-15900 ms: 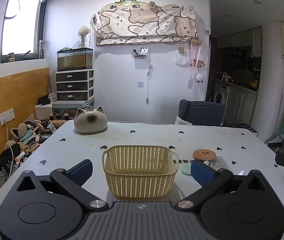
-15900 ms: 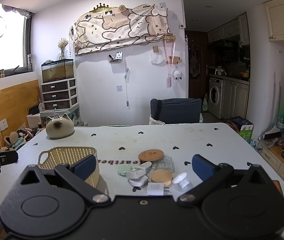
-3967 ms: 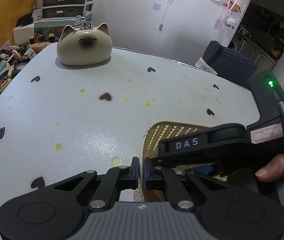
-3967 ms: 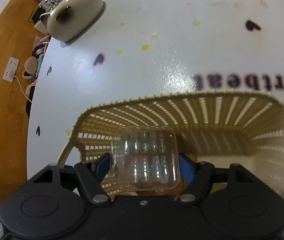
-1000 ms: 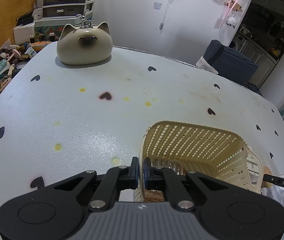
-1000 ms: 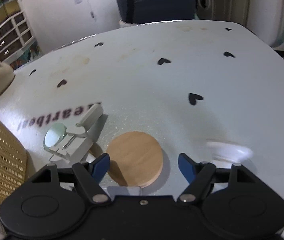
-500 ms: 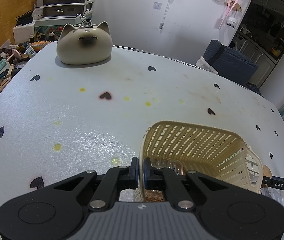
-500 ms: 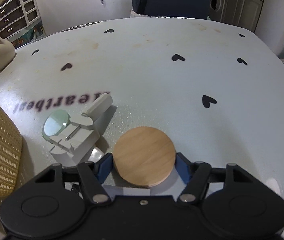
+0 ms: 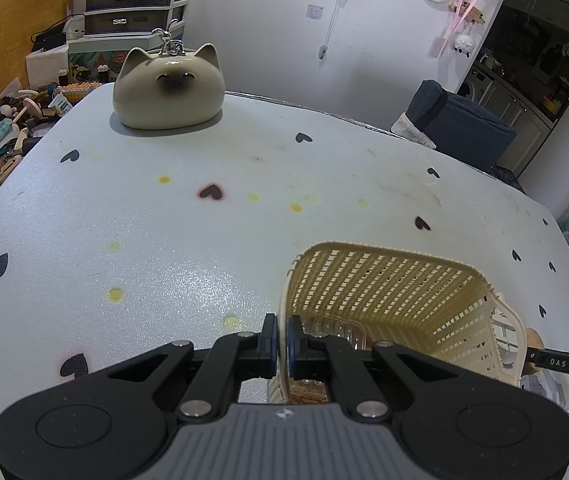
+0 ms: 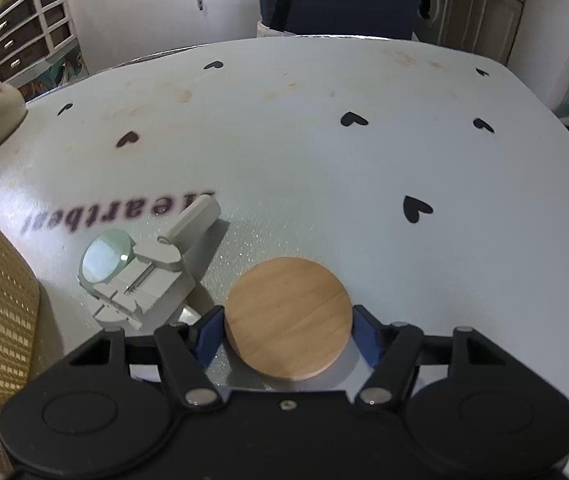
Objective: Organize rigid objects
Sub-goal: 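Carry the wooden lid into the basket and open the right tool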
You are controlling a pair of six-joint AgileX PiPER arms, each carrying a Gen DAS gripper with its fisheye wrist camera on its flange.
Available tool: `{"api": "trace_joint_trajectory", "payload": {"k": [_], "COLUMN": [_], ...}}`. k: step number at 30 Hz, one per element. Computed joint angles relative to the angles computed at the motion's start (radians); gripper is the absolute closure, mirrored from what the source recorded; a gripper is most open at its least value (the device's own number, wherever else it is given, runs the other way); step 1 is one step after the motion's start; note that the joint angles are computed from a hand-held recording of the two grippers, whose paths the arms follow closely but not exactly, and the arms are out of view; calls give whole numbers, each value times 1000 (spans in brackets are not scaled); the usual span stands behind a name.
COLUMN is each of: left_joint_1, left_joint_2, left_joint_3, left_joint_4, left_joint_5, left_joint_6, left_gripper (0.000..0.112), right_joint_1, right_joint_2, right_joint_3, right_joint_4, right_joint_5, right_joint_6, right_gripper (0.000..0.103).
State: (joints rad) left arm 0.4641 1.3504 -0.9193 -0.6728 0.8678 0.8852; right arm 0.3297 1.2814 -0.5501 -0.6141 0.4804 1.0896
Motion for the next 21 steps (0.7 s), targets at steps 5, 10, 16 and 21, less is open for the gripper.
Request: {"api": "trace_joint_trajectory", "payload": {"k": [5,10,16,21], "left_joint_1": [0,0,-1,-1], "left_joint_2": [0,0,0,0], "left_joint_3": [0,0,0,0], "left_joint_4": [0,0,0,0], "left_joint_5": [0,0,0,0], "left_joint_6": [0,0,0,0], "left_gripper": [108,108,108,108], "right_joint_1": [28,104,175,263], "right_joint_2": [-60,-138,-143,-80], "right_joint_3": [-27,-98,-221,-327], "right_joint_4": [-54,-80,66,239], "right_joint_5": [55,80,29,41], "right_joint_6": [83,112,-60,-307], "right_gripper": [35,35,35,35]}}
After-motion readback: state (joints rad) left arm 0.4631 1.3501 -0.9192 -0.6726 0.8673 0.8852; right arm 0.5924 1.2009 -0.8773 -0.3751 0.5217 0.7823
